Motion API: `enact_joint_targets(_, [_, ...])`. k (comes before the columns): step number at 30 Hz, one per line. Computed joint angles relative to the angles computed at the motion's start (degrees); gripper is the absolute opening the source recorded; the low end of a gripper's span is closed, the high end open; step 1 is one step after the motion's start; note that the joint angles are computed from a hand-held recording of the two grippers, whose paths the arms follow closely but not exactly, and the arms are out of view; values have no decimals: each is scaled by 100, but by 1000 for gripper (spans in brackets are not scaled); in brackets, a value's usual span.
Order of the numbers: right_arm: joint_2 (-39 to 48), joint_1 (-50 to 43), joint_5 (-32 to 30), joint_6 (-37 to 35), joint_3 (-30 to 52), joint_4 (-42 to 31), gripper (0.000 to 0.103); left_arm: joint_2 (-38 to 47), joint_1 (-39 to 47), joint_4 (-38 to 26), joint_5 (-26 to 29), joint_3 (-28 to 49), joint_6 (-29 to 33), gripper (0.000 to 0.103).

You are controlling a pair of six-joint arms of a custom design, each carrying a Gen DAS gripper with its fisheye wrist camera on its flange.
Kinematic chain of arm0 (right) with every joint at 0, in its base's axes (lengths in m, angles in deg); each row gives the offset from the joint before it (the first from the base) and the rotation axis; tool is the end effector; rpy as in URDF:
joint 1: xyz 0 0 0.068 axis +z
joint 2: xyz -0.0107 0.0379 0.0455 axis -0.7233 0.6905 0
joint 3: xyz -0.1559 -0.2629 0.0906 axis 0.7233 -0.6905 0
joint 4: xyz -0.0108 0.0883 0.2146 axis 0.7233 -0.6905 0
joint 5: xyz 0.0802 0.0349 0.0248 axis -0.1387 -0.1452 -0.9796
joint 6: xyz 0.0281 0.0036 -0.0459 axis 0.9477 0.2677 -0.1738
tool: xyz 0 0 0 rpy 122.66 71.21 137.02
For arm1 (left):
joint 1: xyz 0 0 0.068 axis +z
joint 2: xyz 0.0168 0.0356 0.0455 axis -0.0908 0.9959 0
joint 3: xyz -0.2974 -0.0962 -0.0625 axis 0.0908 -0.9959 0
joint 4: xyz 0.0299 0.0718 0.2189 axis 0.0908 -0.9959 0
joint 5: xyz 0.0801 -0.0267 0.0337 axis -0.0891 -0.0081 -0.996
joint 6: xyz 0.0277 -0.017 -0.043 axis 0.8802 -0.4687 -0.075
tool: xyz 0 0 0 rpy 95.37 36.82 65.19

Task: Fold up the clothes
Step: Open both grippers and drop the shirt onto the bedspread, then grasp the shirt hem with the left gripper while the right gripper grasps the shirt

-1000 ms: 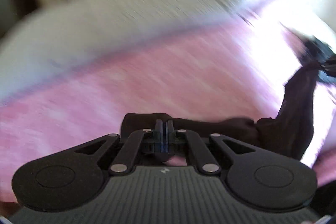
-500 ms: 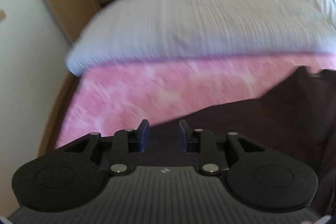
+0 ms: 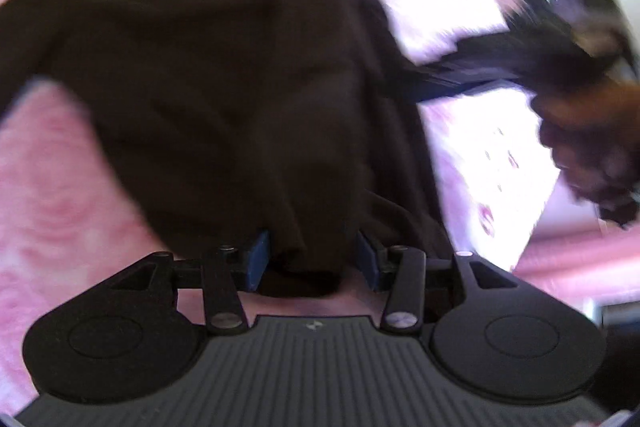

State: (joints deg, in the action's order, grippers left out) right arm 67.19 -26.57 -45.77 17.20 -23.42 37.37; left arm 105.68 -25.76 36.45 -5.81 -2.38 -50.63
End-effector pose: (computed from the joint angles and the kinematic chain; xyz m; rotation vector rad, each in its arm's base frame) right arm 0.2302 0.0929 0.2665 0.3868 2.7957 0.6486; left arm 0.2408 -0.1077 0.2188 0.7238 2.7961 -0.7402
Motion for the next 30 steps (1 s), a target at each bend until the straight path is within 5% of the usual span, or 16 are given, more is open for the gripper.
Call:
enact_joint_targets(6, [1331, 339, -588, 879, 6, 1105, 80, -454, 298, -879, 37, 35, 823, 42])
enact_joint_targets(7, [1440, 360, -482, 829, 182, 905, 46, -553, 427, -1032, -45, 44, 862, 42])
enact_joint_targets(9, [1114, 101, -386, 461, 381, 381, 0, -724, 731, -1362, -191, 131, 999, 42])
enact_joint_targets(13, [292, -750, -205, -635, 985, -920, 0, -757, 1223, -1756, -421, 446, 1278, 42])
enact_joint_targets(18, [-324, -3291, 1071, -3781, 2906, -3068, 0, -552, 1199, -1663, -488, 796, 1227, 42])
enact_joint_targets(22, [54, -5203, 2216, -5578, 3263, -2221, 1, -396, 714, -1297, -565, 802, 880, 43])
enact_joint_targets(24, [387, -5464, 2970, -5936, 3051, -1670, 13, -329, 509, -1086, -638, 724, 716, 43])
enact_joint_targets(25, [493, -5484, 3134, -5923, 2955, -1591, 33, -358, 408, -1063, -690, 707, 642, 44])
enact_joint_targets(27, [380, -5523, 2699, -5776, 2690, -1563, 48, -444, 240, -1000, -864, 629, 519, 46])
enact_joint_targets(30, [-153, -4858, 2145, -5108, 1747, -1704, 51, -542, -9, -779, -1294, 421, 490, 48])
